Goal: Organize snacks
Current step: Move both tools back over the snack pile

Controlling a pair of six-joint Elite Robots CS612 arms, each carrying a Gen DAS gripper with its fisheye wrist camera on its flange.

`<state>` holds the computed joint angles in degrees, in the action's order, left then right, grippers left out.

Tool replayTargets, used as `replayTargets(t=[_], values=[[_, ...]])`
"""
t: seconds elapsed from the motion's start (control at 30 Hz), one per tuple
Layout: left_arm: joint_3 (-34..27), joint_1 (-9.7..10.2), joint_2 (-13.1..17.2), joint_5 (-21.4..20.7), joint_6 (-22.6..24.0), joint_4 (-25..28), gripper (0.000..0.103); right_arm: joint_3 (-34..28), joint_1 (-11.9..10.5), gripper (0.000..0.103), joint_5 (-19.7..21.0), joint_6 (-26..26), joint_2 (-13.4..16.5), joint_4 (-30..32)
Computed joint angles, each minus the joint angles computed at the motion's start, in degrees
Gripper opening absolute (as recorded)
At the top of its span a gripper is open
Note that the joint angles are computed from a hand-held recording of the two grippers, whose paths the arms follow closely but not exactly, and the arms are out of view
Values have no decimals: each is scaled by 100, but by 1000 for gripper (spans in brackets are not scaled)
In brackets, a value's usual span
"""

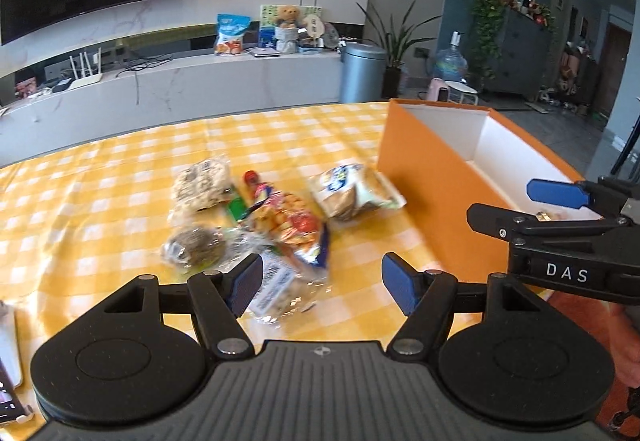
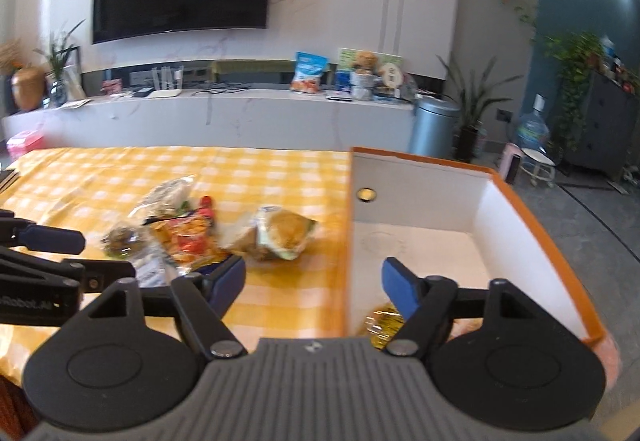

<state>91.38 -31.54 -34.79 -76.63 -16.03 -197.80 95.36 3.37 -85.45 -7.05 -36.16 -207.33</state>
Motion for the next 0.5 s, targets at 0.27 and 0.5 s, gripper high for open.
replayTargets(t=[0.27,0.5], values=[[-98,138,87,-183,-296,31,81,-347,97,65,222,-490,131,388],[-513,331,156,-501,-857,789,86,-935,134,63,-65,-1627,205,1520]])
